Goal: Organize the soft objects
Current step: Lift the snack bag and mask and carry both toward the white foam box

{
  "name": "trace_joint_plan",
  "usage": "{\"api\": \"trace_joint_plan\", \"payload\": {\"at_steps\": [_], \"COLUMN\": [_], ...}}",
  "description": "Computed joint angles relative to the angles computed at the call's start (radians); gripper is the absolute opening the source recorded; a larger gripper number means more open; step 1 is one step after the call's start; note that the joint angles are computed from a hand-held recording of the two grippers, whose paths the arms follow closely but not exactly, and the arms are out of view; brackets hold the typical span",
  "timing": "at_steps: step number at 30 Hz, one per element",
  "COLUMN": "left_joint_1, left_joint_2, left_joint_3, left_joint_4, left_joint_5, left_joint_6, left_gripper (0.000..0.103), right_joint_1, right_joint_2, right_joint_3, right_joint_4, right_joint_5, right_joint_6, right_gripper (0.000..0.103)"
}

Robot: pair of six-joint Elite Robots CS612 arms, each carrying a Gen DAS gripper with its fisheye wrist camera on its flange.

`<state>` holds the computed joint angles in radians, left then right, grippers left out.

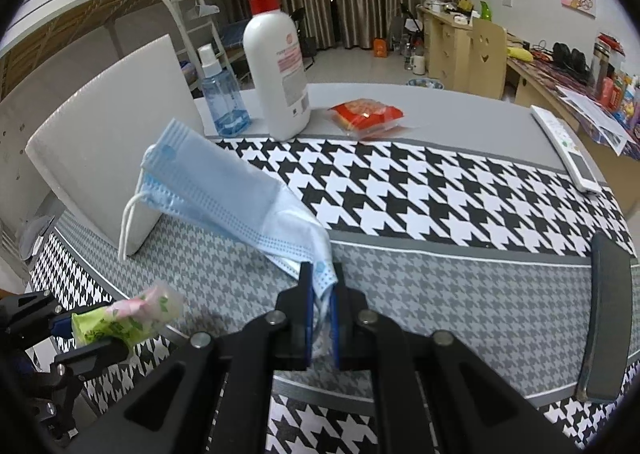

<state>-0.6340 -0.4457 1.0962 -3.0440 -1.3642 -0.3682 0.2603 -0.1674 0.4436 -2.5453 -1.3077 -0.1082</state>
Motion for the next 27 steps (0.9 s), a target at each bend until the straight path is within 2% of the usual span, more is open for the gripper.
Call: {"api": "trace_joint_plan", "payload": {"at_steps": [17, 27], "left_joint_1": [-0.001, 0.000], "left_joint_2": [-0.015, -0.024], "left_joint_3": [0.028, 0.038], "left_joint_4": [-0.062, -0.098], "left_joint_5": [0.043, 0.059], "left_joint_6": [0.026, 0.044], "left_gripper": [0.026, 0.026], "right_joint_1": [-0.007, -0.008], "right_joint_2": [-0.071, -0.087], "right_joint_3": [0.144, 0.174], "right_joint_4": [-0.161, -0.217], "right_joint_5": [-0.016, -0.018], "right_joint_6": [0.053, 0.090], "right_gripper": [0.009, 0.010]}}
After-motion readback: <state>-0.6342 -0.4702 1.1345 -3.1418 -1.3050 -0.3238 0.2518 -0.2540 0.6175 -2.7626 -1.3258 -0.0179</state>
